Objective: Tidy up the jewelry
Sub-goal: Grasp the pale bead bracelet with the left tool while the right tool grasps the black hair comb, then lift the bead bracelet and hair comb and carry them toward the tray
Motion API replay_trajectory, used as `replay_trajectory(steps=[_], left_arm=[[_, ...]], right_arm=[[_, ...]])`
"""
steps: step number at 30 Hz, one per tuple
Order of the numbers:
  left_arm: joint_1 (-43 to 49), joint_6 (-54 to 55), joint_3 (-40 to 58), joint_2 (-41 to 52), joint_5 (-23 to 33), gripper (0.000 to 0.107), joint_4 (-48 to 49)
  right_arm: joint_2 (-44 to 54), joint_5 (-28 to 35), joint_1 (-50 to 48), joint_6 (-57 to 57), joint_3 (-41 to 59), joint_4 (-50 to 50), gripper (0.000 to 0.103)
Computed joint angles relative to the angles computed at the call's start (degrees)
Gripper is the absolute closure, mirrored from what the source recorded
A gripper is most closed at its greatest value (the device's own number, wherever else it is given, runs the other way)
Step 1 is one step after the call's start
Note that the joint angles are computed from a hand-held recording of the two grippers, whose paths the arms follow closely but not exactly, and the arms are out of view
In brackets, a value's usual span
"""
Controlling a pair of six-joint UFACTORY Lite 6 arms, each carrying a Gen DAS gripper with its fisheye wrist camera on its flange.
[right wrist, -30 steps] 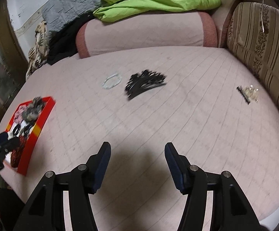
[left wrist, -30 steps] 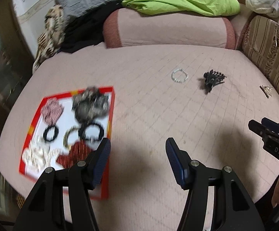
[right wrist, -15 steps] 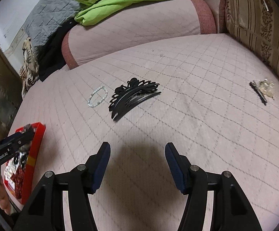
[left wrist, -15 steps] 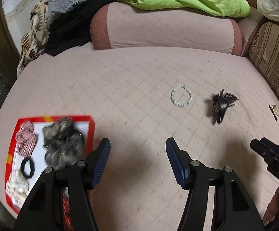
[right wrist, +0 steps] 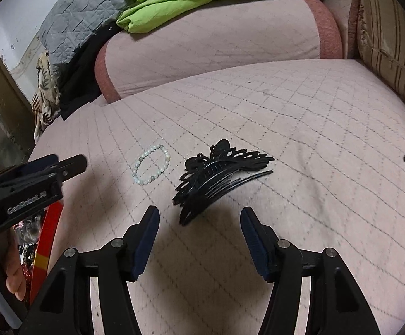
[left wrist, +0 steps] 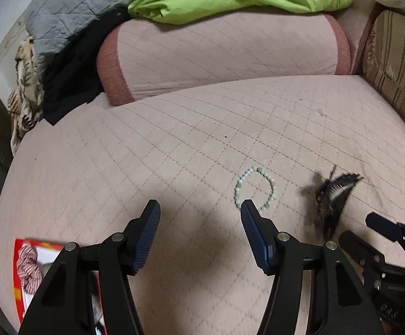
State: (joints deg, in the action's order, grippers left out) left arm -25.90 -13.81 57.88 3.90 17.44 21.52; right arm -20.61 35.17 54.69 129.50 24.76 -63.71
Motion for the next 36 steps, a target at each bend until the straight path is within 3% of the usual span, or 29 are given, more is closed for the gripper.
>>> replay_trajectory(steps=[11,25,27,29,30,32,33,34,36], left_arm=[[1.2,10.4,13.7,19.1,-1.2,0.048,-14.4],[0.2,10.3,18.5,26.8,-2.8,0.048,-15.2],[-0.2,7.0,17.7,26.6,-3.7,0.048,-12.3],[-0.4,4.1,17.4,26.5,-4.0,0.048,-9.7],[-0.6,3.9,17.5,26.5,-3.5,0.051,-9.4],[-1.1,4.2,16.3,25.1,-2.9,0.07,-10.2],[-1.8,4.7,15.8,24.3,-2.1,0.092,-10.8],[-2.5,3.2,15.5,23.8,-1.4,0.102,-9.0],[-4.2,-0.2,13.4,21.7,-1.5,0.102,-4.9]], right_arm=[[3.8,-12.2,-12.0,12.6,-1.7,-18.3,0.031],[16.3,-9.3,-12.2,17.7,4.1,-25.8,0.031],[16.4,-9.0,-12.3,16.9,4.2,-25.2,0.037],[16.3,-8.7,-12.6,15.8,4.1,-23.9,0.053],[15.7,-9.0,-13.0,15.7,3.6,-23.9,0.056],[14.7,-9.0,-13.2,15.1,3.0,-23.1,0.066],[14.5,-8.6,-12.9,15.0,2.9,-22.8,0.068],[14.2,-8.3,-12.6,14.5,2.7,-22.2,0.071],[14.3,-7.9,-12.3,14.0,3.0,-21.8,0.076]])
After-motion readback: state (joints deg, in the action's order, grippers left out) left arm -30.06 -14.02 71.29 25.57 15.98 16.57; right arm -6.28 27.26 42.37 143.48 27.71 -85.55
